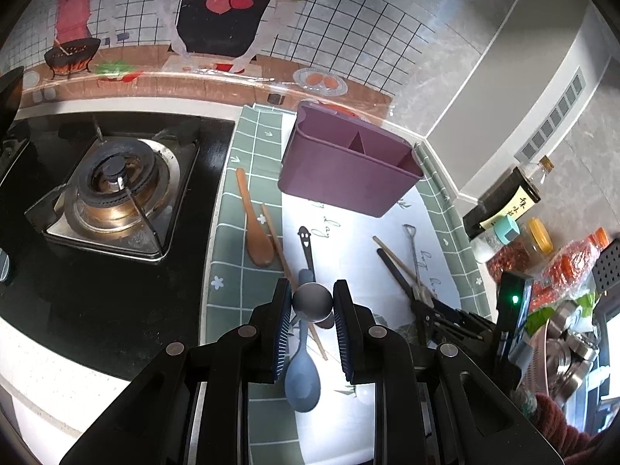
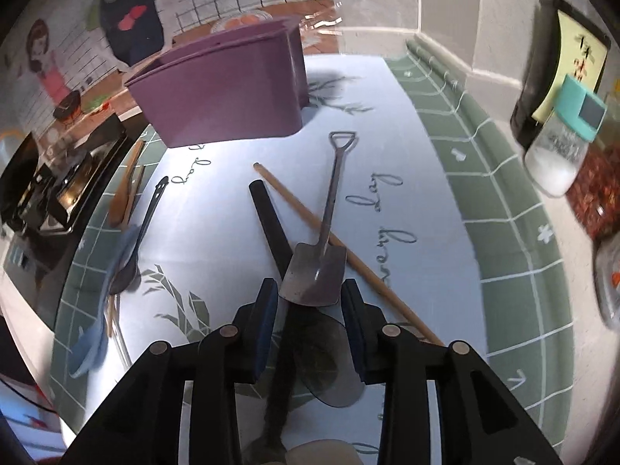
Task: Organize utensils
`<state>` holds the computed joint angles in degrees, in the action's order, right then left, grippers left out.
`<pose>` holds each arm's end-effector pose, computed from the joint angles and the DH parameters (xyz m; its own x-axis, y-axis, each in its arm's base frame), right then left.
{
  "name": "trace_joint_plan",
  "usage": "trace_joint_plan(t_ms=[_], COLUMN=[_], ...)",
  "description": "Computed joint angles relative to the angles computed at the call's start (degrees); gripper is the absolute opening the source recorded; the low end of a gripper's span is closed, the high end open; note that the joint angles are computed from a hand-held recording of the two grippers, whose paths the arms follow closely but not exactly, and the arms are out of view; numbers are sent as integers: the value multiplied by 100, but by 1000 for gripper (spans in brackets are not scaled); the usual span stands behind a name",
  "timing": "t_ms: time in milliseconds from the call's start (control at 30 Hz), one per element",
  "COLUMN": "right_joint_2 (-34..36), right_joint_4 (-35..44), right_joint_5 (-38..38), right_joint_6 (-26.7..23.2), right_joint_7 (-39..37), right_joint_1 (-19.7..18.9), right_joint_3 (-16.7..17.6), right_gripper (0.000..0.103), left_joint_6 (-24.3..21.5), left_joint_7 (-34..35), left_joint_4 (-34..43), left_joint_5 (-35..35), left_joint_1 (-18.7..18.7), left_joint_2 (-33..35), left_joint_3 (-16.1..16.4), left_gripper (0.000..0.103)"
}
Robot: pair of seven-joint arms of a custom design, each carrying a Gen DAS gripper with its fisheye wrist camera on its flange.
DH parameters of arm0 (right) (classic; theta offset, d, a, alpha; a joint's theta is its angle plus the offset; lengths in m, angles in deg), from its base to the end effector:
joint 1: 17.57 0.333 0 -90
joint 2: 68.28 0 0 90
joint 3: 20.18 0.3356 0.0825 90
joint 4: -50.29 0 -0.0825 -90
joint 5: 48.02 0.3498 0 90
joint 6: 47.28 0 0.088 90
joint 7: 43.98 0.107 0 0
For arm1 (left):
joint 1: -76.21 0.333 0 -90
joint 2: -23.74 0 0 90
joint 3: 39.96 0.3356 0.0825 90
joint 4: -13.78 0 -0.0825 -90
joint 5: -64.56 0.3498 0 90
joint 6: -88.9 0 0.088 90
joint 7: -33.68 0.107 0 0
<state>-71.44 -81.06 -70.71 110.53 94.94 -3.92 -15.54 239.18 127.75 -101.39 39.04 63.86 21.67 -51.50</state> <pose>0.4860 0.1779 0.4690 -0.1669 -0.9778 -0.1269 -0.8294 0.2088 -0.5182 0.5141 -0.2185 0.5755 -0.2714 -0.8961 0.3511 -0.8313 0.0343 -0.5548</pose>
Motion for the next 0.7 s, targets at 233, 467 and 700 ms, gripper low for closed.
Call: trace_joint_plan(t_ms=[233,467,700], right_joint_2=[207,-257,-816], right_joint_4=[353,278,221], right_joint_5=[-1077,-2825,-3091], right_joint_6=[-494,-819,-610], right_joint_7=[943,1961,1936], right_joint_1=[55,27,-292], right_joint_3=[30,126,174], right_gripper=[32,29,5], left_joint_6=[-55,205,181], left_joint_7=[205,525,781], left_joint_4=[1,30,252], left_joint_5=[-141,-240,-532], left_joint_1=[40,11,-54], left_joint_2=[-22,-61,69], left_joint_3=[42,49,-16], left_gripper=[22,22,22])
